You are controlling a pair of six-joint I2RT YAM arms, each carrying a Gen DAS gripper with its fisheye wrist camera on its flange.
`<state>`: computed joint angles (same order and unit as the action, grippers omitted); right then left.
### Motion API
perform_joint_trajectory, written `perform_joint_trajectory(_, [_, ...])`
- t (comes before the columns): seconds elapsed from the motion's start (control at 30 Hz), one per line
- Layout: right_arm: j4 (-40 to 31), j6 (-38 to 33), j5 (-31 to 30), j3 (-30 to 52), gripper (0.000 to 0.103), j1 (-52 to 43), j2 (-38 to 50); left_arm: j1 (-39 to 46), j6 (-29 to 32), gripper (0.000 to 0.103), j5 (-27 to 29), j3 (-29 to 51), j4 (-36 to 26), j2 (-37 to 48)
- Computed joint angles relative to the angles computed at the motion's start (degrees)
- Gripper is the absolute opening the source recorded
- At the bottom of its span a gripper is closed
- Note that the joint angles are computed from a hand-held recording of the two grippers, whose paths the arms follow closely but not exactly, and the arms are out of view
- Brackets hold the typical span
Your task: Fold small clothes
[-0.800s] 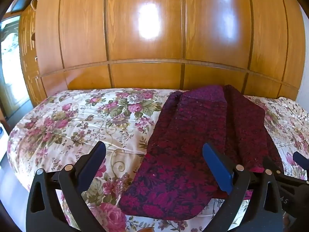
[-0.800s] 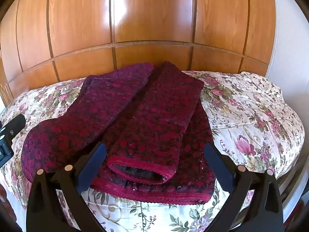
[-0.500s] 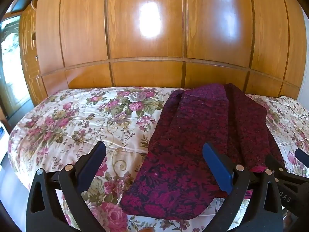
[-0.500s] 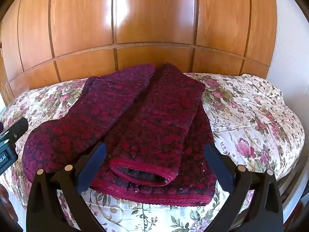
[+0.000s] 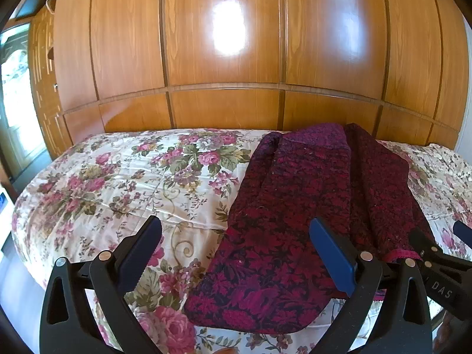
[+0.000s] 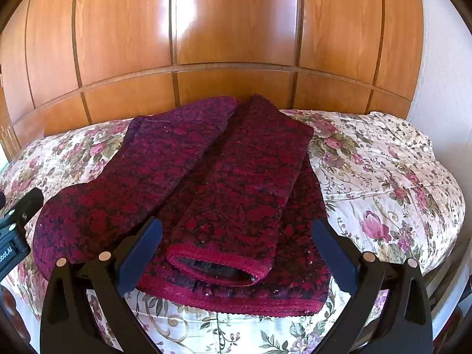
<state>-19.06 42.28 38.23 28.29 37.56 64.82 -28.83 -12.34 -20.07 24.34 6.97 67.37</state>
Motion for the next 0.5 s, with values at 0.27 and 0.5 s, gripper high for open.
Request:
perform_joint_trajectory(0.27, [-0.7,0.6,1.0,-0.2,0.101,1.1,-1.0,-0.5,-0.6,0.099,0.2,-0.5,-0.1,-0.5])
perform_joint_trajectory(0.5, [-2.1,1.4,2.6,0.1,0.101,2.1,-1.8,-0.8,-0.1,0.099,0.7,-1.3,-0.2,-2.2])
